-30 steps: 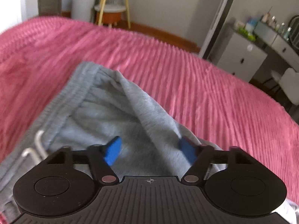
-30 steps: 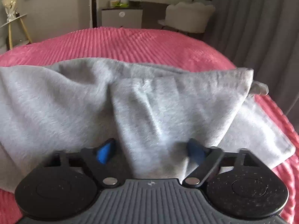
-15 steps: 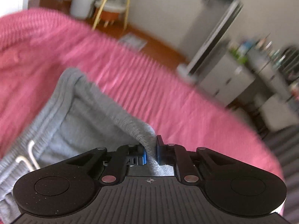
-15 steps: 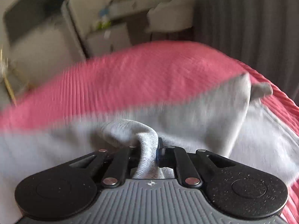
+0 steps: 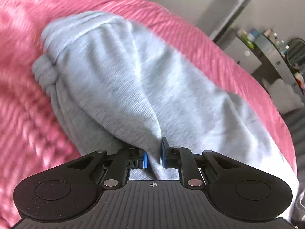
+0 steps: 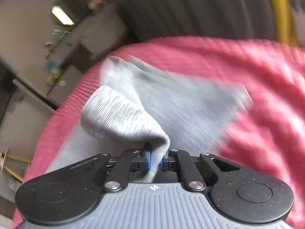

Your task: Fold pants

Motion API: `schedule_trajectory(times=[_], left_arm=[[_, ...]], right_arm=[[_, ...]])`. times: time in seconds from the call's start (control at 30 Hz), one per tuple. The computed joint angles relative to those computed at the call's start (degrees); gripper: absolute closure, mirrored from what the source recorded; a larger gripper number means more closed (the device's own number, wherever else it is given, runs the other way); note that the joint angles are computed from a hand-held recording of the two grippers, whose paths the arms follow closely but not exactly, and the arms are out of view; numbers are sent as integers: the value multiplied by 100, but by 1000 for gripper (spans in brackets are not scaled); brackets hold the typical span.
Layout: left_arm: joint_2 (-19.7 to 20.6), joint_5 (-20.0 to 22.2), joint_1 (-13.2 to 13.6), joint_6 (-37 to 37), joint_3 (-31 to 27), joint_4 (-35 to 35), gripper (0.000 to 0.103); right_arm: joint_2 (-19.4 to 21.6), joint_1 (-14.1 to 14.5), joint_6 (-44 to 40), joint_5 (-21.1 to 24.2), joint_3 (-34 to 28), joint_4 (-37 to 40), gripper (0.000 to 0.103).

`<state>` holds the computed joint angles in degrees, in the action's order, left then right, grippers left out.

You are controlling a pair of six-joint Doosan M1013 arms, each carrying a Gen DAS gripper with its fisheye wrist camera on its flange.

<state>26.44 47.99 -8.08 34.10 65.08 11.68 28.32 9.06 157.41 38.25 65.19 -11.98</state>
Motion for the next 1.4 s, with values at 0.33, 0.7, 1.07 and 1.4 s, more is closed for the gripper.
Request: schedule_trajectory(times=[0.33, 0.7, 1.07, 1.4], left_arm=[[223, 219, -68, -151, -416, 372, 51], [-388, -901, -207, -876, 518, 1399, 90], [-116, 1049, -720, -1080, 133, 3253, 27], [-54, 611, -962, -1544, 164, 5654, 8]], right_arm=[[180, 105, 77, 428, -461, -356, 90], [-204, -22, 1372, -580, 266, -701, 95], [21, 204, 1192, 1202, -370, -1959, 87], [119, 448, -567, -7, -572, -1604, 63]])
